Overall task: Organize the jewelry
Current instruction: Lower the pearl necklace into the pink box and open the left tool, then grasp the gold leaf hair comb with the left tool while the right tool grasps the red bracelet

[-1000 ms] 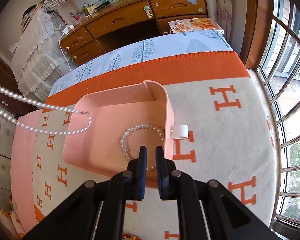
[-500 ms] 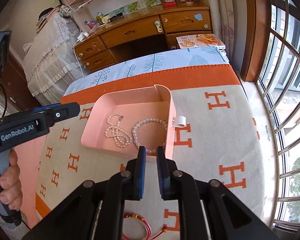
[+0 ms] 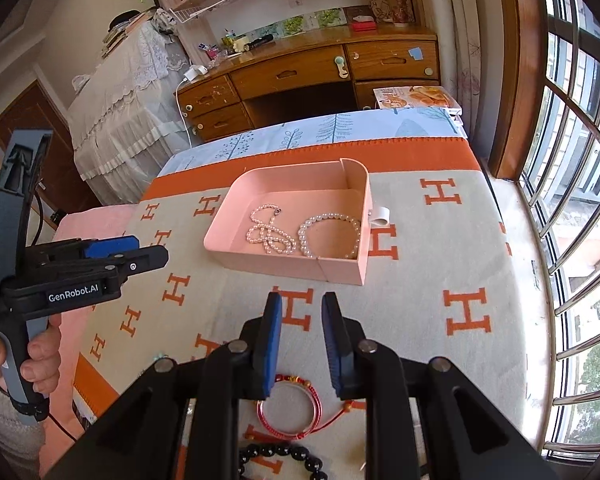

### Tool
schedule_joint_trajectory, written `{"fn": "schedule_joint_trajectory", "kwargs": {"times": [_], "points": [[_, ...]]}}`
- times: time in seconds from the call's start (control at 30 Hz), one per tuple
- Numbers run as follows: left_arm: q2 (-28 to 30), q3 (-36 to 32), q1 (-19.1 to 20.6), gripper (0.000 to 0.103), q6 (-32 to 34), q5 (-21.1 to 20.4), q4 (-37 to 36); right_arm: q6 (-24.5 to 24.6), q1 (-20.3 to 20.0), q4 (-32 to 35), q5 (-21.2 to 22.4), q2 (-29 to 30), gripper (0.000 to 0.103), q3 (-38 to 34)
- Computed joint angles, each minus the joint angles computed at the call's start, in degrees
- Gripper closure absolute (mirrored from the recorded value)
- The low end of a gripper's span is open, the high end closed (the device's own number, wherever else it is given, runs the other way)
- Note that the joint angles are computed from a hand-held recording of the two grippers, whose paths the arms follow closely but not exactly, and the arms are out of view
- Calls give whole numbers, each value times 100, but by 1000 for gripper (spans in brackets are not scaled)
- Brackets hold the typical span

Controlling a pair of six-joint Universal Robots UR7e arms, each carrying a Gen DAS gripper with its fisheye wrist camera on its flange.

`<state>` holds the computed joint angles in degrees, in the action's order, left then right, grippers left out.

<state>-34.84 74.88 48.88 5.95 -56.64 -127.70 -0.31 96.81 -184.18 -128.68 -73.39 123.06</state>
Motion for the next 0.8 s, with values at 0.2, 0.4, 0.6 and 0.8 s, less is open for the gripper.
{"fn": "schedule_joint_trajectory", "kwargs": {"times": [0.2, 0.4, 0.6, 0.8], "points": [[-544, 665, 24, 33, 164, 471, -323, -5, 174, 9, -193, -153, 82, 287], [-1007, 1209, 90, 33, 107, 502, -157, 86, 232, 123, -272, -306, 82, 569], [-1298, 1726, 140, 33, -145, 332, 44, 164, 195, 180, -148, -333, 82, 770], [-1316, 1869, 258, 39, -926, -113, 399, 128, 122, 256, 88, -193, 82, 826]]}}
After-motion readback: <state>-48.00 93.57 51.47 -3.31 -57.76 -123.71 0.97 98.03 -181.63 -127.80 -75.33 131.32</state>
